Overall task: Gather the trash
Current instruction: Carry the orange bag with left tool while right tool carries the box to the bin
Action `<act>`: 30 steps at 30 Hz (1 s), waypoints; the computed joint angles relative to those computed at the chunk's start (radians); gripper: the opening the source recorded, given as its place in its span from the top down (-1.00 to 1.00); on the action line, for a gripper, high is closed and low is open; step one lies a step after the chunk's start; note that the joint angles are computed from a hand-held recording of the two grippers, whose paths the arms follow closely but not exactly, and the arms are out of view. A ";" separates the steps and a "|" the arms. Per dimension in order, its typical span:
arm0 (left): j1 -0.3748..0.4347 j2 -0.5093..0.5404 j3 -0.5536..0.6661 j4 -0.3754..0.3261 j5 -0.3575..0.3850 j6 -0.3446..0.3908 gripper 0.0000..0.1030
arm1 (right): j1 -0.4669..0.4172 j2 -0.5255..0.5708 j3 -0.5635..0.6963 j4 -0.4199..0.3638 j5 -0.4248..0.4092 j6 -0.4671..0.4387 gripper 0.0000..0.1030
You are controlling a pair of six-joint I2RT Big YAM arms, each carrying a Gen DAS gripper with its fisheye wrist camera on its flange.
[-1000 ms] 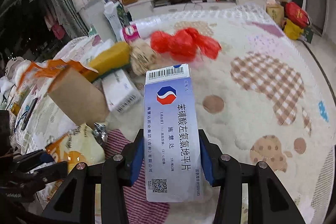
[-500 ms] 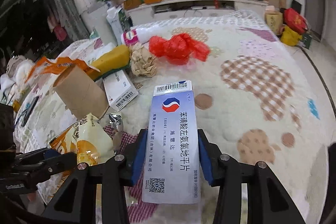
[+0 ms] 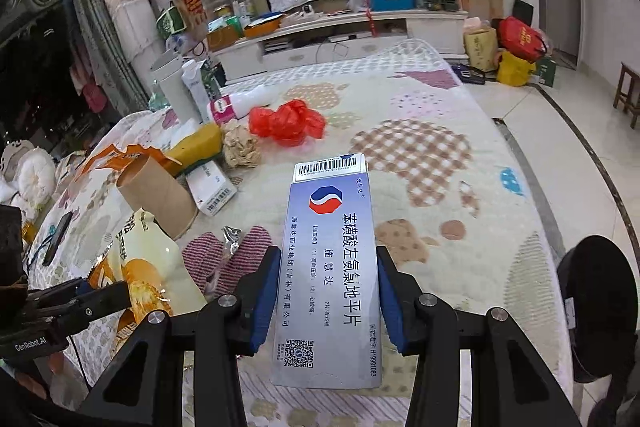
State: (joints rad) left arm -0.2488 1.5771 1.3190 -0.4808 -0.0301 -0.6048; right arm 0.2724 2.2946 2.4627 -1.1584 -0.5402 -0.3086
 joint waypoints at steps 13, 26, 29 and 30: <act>-0.047 0.136 0.204 -0.069 -0.016 0.059 0.17 | -0.073 0.028 0.051 0.015 0.020 0.050 0.14; -0.097 0.333 0.493 -0.169 -0.001 0.133 0.17 | -0.170 0.126 0.225 -0.036 0.054 0.124 0.14; -0.108 0.368 0.553 -0.195 0.001 0.147 0.17 | -0.187 0.157 0.281 -0.055 0.063 0.140 0.14; -0.112 0.383 0.577 -0.206 0.003 0.153 0.17 | -0.192 0.169 0.304 -0.065 0.066 0.143 0.14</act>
